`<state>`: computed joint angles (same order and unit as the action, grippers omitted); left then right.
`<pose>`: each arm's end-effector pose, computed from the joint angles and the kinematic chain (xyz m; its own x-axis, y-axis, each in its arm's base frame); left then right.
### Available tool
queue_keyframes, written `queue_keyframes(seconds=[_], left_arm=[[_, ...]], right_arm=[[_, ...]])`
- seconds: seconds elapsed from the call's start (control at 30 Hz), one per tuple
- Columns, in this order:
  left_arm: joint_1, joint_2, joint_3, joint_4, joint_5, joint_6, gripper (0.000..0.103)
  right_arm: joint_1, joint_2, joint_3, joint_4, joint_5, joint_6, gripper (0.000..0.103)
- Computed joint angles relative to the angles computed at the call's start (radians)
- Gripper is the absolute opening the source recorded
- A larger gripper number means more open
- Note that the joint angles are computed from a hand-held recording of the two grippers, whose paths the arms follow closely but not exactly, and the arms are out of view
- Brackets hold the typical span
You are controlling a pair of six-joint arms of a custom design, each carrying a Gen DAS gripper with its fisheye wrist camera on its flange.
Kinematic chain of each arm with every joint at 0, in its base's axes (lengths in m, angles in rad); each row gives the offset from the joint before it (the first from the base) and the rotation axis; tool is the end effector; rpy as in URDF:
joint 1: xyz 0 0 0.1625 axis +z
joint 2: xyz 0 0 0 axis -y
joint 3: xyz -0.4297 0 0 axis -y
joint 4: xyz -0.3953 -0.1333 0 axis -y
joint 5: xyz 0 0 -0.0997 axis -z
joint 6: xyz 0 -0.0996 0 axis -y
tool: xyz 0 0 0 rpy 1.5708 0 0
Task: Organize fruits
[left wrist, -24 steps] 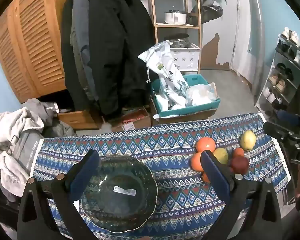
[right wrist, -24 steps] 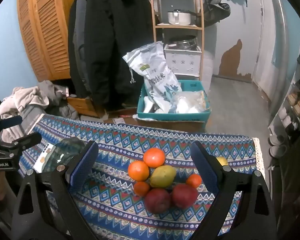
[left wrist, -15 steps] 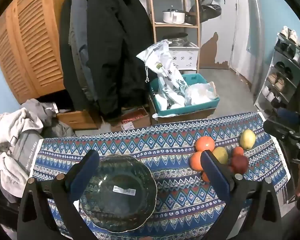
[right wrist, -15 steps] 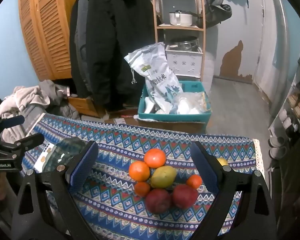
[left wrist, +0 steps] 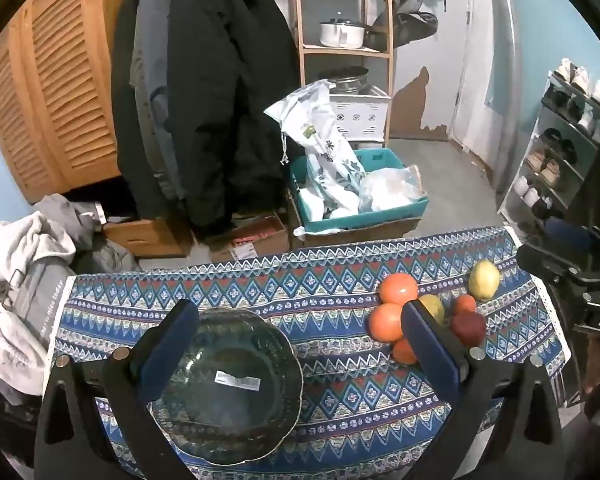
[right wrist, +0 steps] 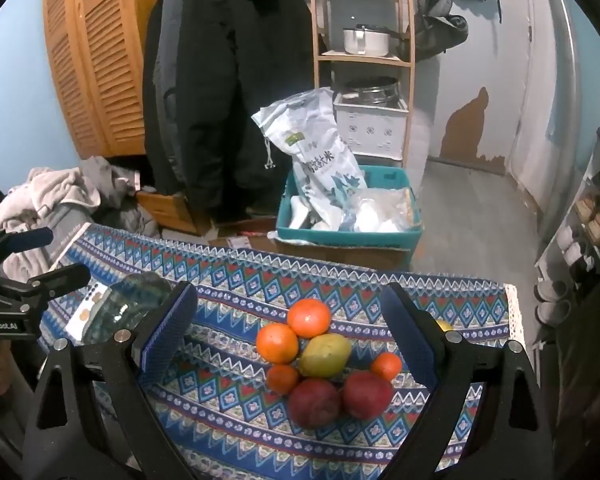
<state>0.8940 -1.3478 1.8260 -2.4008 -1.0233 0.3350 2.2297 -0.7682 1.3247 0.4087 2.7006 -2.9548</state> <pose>-0.2120 -0.5595 0.3542 -0.5414 0.6136 -0.5748 0.8110 0.5613 -0.1648 0.3935 -0.4376 0.1606 -0.7348 0.2639 0.6249 -0.3734 0.6117 -0.6974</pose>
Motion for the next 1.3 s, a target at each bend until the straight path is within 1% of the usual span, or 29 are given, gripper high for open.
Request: queue_keyframes(seconds=[0.57,1.3], left_arm=[[-0.001,0.000,0.004,-0.003,0.005,0.000,0.102],[-0.003,0.000,0.004,0.005,0.005,0.001,0.102]], right_arm=[[0.001,-0.002,-0.003,-0.004,0.006,-0.015,0.091],[0.004,0.000,-0.004,0.020,0.009,0.012,0.091]])
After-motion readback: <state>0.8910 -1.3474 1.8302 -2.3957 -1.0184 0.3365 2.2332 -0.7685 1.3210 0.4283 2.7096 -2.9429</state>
